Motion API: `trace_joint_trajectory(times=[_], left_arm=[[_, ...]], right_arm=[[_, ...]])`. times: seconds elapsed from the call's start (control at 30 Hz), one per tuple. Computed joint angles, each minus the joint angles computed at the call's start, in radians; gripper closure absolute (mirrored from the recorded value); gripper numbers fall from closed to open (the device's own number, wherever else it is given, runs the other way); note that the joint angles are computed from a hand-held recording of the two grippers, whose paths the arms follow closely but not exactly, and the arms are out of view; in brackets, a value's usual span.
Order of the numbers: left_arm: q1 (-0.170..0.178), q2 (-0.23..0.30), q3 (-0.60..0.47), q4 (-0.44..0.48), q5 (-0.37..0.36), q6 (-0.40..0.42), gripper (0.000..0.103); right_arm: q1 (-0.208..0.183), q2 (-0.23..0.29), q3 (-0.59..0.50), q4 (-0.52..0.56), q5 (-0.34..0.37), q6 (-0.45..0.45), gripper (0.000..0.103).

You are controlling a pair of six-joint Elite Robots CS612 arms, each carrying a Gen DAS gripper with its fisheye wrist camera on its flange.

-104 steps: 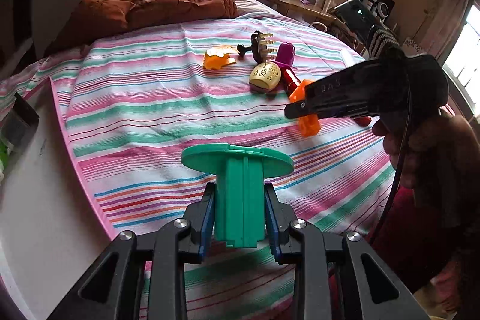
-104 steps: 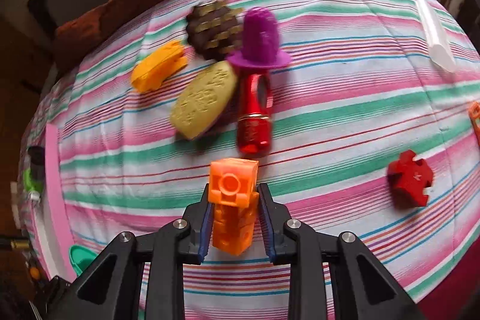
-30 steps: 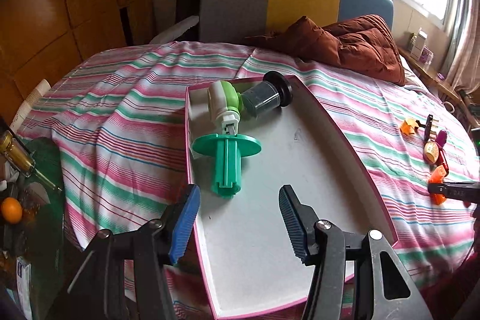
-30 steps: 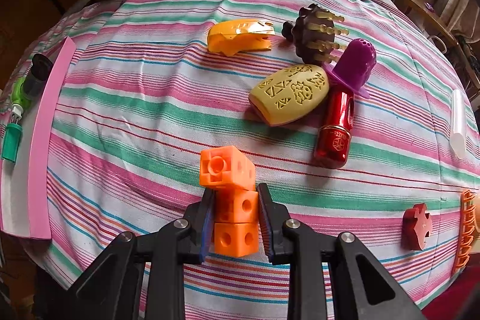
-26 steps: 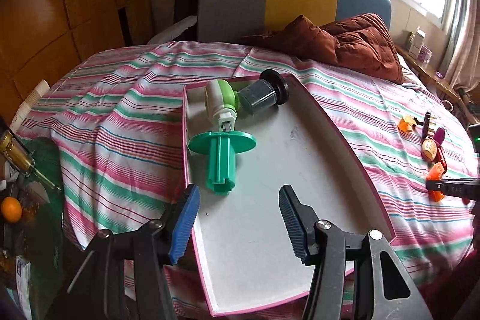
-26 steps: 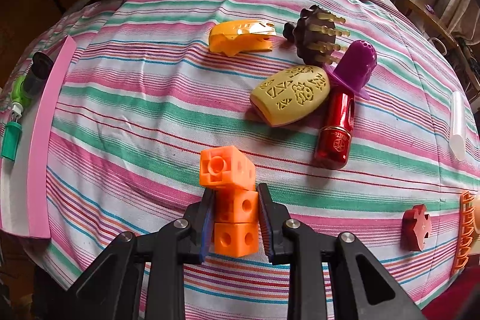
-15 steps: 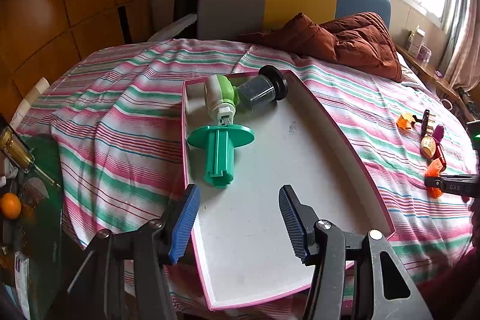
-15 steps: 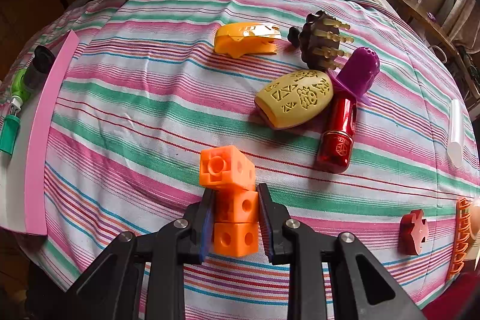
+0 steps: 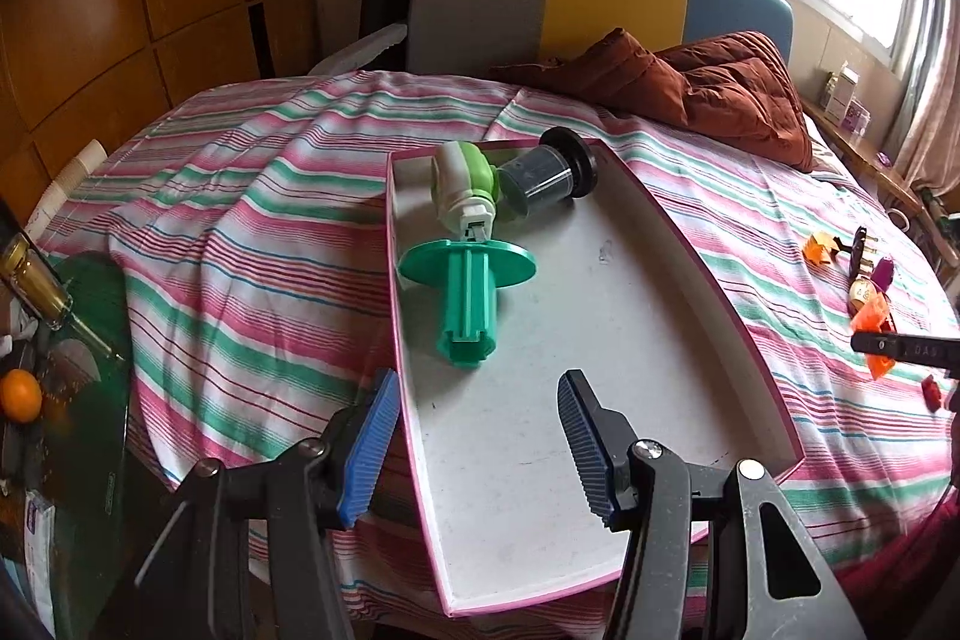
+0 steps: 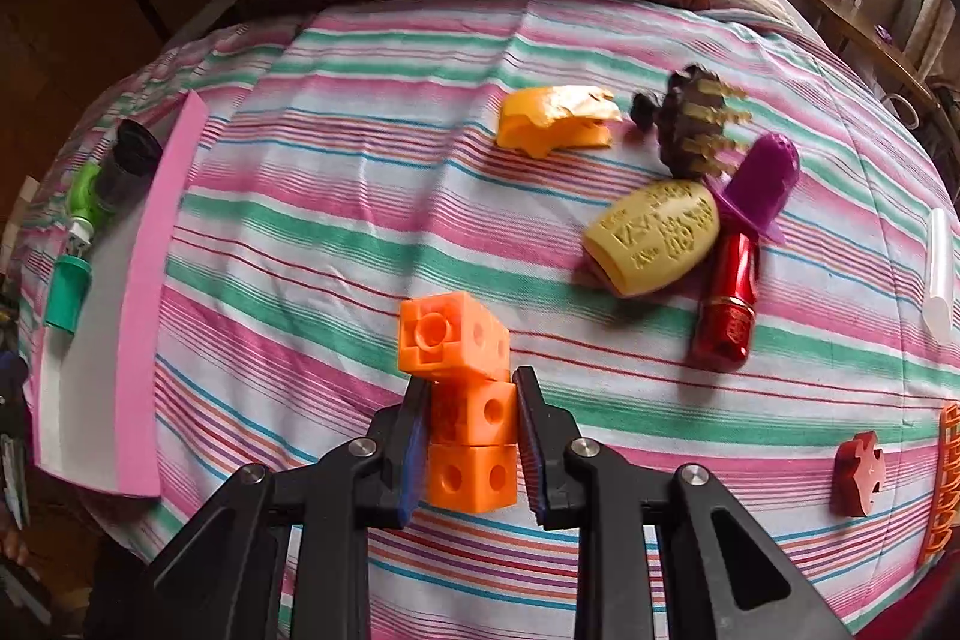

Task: Organize rigid objects
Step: 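Carry the orange cube stack toward the tray with the right tool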

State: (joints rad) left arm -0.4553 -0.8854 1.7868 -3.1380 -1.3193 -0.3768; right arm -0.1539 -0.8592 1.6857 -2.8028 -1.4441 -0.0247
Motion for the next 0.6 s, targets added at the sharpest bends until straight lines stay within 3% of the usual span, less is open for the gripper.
trace_joint_trajectory(times=[0.23,0.37,0.6], left_arm=[[0.013,0.0,0.007,-0.012,-0.008,-0.018,0.047],[0.019,-0.001,0.01,-0.018,-0.011,-0.021,0.047],[0.036,0.0,0.01,-0.011,-0.016,-0.048,0.047]], right_arm=[[0.058,-0.001,-0.048,-0.042,0.151,-0.073,0.077],[0.101,0.019,-0.11,0.009,0.229,-0.132,0.077],[0.178,0.101,-0.264,0.146,0.211,-0.215,0.077]])
